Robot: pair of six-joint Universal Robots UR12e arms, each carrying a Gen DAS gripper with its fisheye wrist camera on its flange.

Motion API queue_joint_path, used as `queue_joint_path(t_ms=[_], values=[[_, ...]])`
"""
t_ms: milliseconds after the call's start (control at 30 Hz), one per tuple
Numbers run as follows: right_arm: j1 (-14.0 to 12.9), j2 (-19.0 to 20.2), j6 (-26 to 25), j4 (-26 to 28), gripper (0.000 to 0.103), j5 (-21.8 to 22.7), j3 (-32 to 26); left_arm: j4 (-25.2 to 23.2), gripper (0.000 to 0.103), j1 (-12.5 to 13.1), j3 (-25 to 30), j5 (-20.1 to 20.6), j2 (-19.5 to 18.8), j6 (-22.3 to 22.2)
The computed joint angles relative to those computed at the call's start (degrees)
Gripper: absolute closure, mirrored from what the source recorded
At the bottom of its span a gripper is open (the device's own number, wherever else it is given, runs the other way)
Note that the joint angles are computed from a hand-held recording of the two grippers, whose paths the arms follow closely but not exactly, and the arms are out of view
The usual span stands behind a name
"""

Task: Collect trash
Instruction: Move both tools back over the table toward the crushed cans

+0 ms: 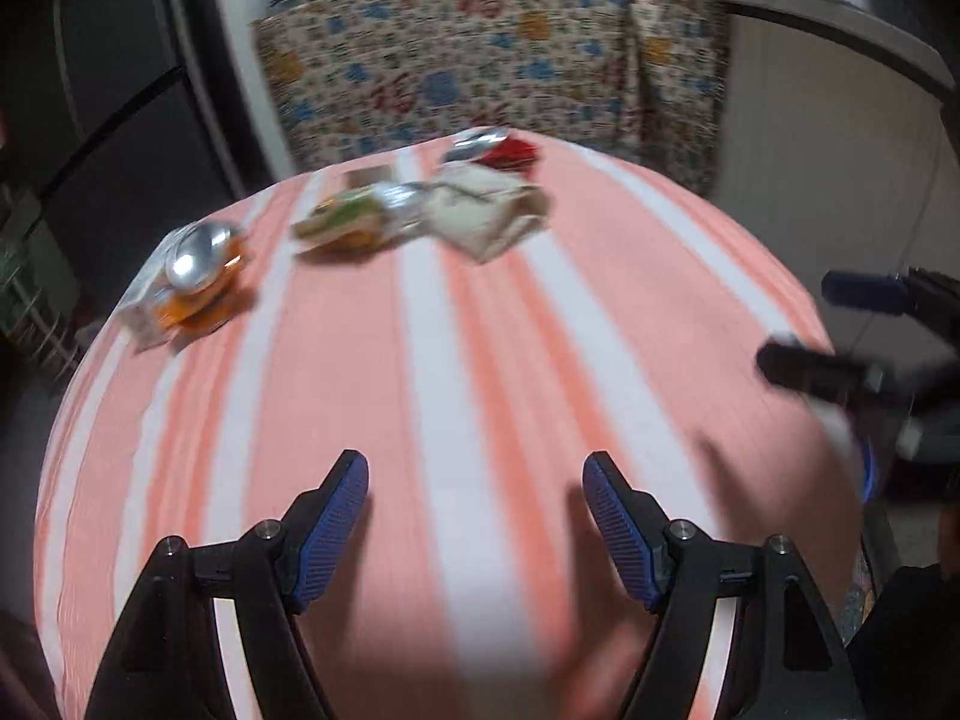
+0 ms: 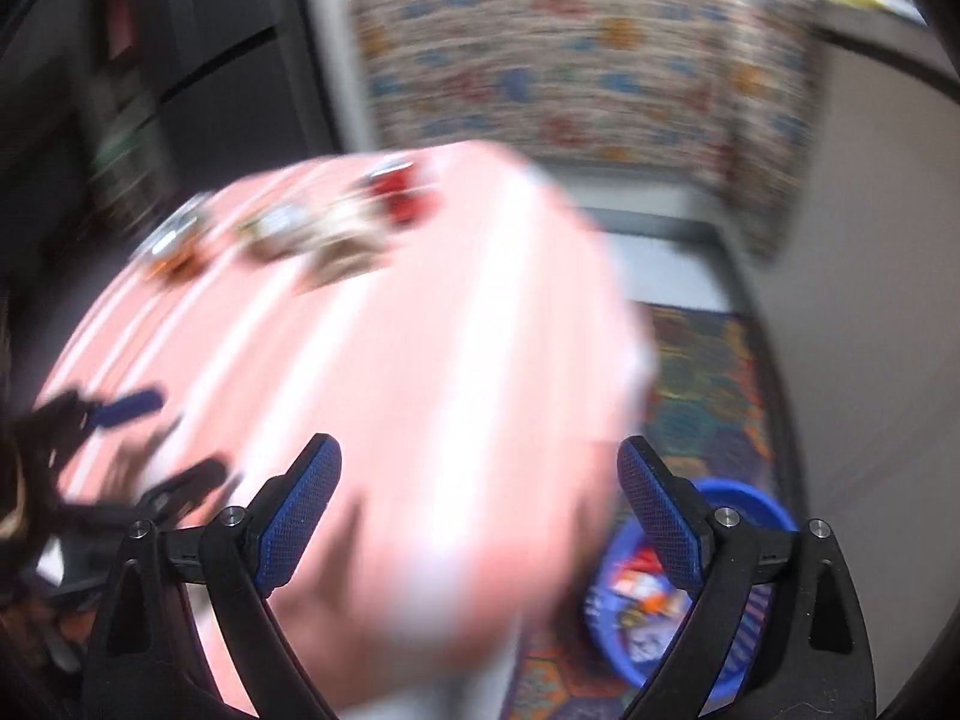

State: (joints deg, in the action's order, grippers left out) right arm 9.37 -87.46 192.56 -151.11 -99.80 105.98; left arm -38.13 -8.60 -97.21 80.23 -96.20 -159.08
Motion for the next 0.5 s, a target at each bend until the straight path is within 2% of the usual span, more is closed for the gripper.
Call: queue_joint_path(t_ms=[100,200,333,367,433,500], values=[[2.8,3.73,-4.63,1.57,0.009,-0.03,-3.37,-1.24,0.027,2.22,0.06,-0.13,-0.03,-0.26],[4.05,6.59,-6.43,2.05,0.009,-0.02,-5.75,-1.9,0.027,4.01,0.25,0.58,-0.48,-0.31],[4.57,8.85,-6.42,2.21,0.008,0.44,-7.7,-5.17,0.022,6.34,1.59,-3.69,-1.16,-3.23],[4.5,9.37,-6.23,2.28,0.008,0.47,-8.12,-4.76,0.022,6.66,1.67,-4.23,-1.34,-3.3],[4.56,10.67,-5.9,3.42,0.007,0.29,-9.73,-4.85,0.021,6.62,1.97,-3.61,-1.46,-2.01],[4.12,11.04,-5.0,4.23,0.005,1.5,-10.35,-6.17,0.012,7.1,3.04,-4.58,-2.22,-0.28]])
